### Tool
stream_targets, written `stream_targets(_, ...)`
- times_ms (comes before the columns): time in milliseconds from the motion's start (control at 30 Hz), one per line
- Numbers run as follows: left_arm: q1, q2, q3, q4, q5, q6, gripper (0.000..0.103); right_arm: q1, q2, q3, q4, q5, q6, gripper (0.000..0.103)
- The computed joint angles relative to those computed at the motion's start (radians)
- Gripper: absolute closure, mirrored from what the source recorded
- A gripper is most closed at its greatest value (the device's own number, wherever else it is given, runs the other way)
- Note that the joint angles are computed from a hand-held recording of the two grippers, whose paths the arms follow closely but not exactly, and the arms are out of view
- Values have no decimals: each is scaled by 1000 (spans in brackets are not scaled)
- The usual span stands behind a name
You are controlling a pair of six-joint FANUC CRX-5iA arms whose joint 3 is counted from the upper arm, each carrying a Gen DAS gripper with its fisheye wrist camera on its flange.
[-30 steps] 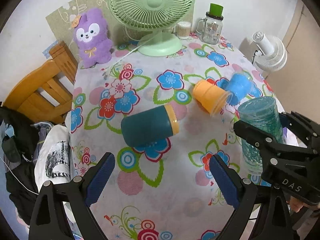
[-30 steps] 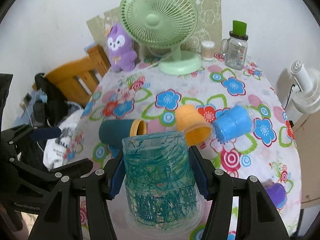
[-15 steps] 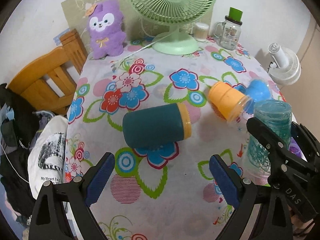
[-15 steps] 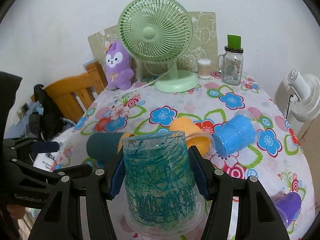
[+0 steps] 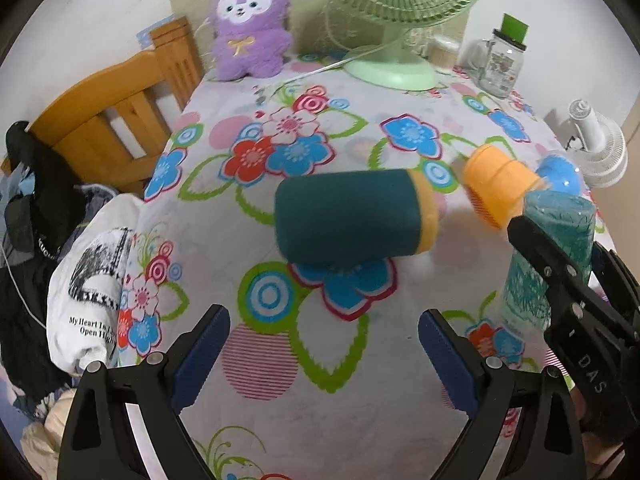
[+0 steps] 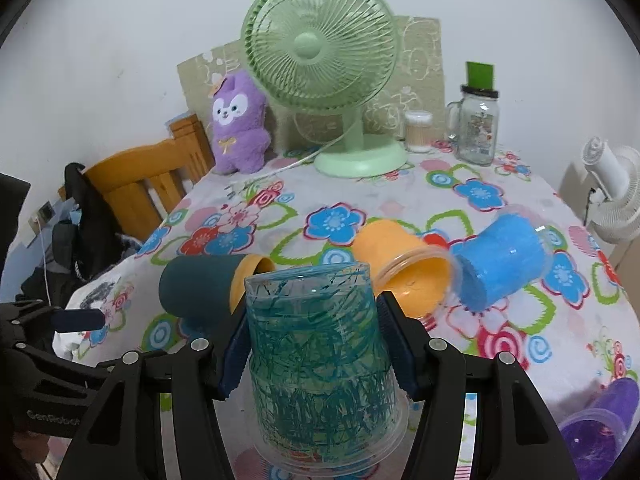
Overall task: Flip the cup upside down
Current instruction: 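Lower the cup rim-down onto the tablecloth and open the right gripper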
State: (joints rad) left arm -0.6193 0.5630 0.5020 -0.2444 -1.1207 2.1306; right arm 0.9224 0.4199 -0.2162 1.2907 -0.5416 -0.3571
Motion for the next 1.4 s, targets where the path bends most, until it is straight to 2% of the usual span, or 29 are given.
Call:
stream_targets(233, 10, -9, -27, -5, -19, 33, 6, 15, 13, -1, -41, 25, 37, 40)
stream_targets(300, 11, -8, -30, -5, -20, 32, 6, 16, 7, -17, -12, 21, 1, 40)
stream_targets(467, 15, -5, -32, 11, -31, 24, 6, 37, -1, -22, -48, 3, 39, 40)
stream_targets(667, 16, 10, -17, 37, -58, -7, 6, 64, -13, -19, -153, -15, 68, 40)
stream_targets(833, 21, 26, -2, 72, -94, -41, 7, 105, 2, 28, -291, -78, 189, 40)
stream_targets(1000, 37, 37, 1, 126, -117, -81, 7, 115, 9, 68, -387, -108, 248, 39)
stream_targets(1167, 46, 56, 19, 158, -160, -136, 7, 121, 17, 125, -518, -144, 333, 33)
stream_targets(1300, 53, 64, 30, 176, -188, -176, 7, 128, 18, 163, -577, -212, 334, 18)
stream_targets(1400, 59, 67, 40, 184, -202, -203, 7, 131, 14, 184, -606, -250, 335, 16)
